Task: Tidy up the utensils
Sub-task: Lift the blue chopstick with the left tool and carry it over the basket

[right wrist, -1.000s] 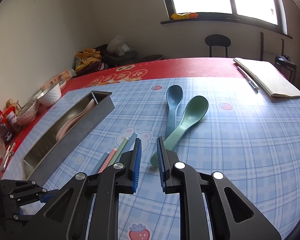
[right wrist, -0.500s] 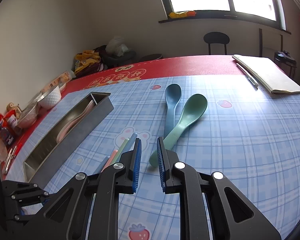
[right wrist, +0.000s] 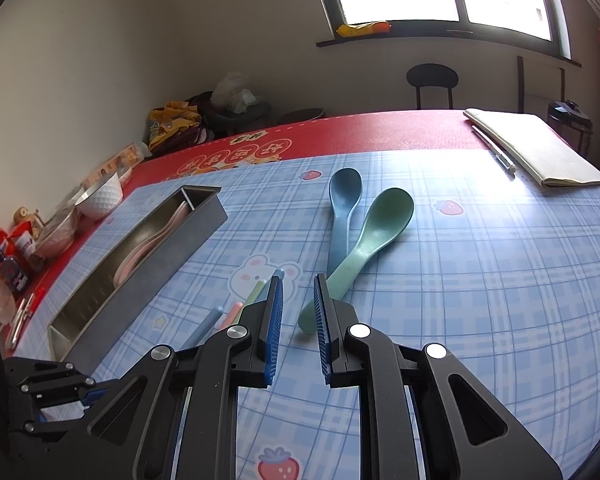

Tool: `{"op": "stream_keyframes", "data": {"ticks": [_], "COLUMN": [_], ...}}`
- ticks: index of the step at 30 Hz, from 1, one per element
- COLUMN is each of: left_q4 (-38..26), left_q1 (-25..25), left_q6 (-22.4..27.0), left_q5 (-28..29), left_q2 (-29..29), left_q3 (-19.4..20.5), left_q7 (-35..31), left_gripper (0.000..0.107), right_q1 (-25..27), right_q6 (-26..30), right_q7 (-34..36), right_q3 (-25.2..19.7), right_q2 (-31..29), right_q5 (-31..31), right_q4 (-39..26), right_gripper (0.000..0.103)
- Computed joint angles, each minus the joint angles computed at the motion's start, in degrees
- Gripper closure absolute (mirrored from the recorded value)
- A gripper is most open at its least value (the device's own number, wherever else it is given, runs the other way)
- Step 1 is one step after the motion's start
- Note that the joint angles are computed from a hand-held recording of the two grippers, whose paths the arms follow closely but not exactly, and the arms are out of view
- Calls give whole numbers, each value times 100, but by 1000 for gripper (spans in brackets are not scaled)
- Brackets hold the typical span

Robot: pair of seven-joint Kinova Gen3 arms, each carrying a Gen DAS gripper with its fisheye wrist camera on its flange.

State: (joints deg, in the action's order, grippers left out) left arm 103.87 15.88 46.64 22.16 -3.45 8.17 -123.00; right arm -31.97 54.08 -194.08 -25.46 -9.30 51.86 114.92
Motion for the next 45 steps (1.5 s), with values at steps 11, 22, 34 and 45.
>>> {"op": "stream_keyframes", "data": {"ticks": [11, 22, 34, 45], "left_q4": [-227, -519, -1332, -1784], "left_q1": [-246, -820, -1963, -2603], "left_q6": [277, 884, 2116, 2574], "left_q5": [1106, 2467, 3509, 3786], "left_q2": [-268, -82, 972, 1583], "left_q3": [-448, -898, -751, -434], "left_q7": [-767, -2248, -2900, -2704], "left_gripper": [102, 102, 102, 102], "right_q1": [66, 44, -382, -382], "right_q6": [-93, 94, 742, 990], "right_q7": [-65, -240, -900, 579], "right_q3": [-5, -133, -124, 419], "right_q2": [-68, 11, 96, 591], "right_q5": [8, 216, 469, -250], "right_q4": [70, 68, 69, -766], "right_gripper": [86, 86, 86, 86]}}
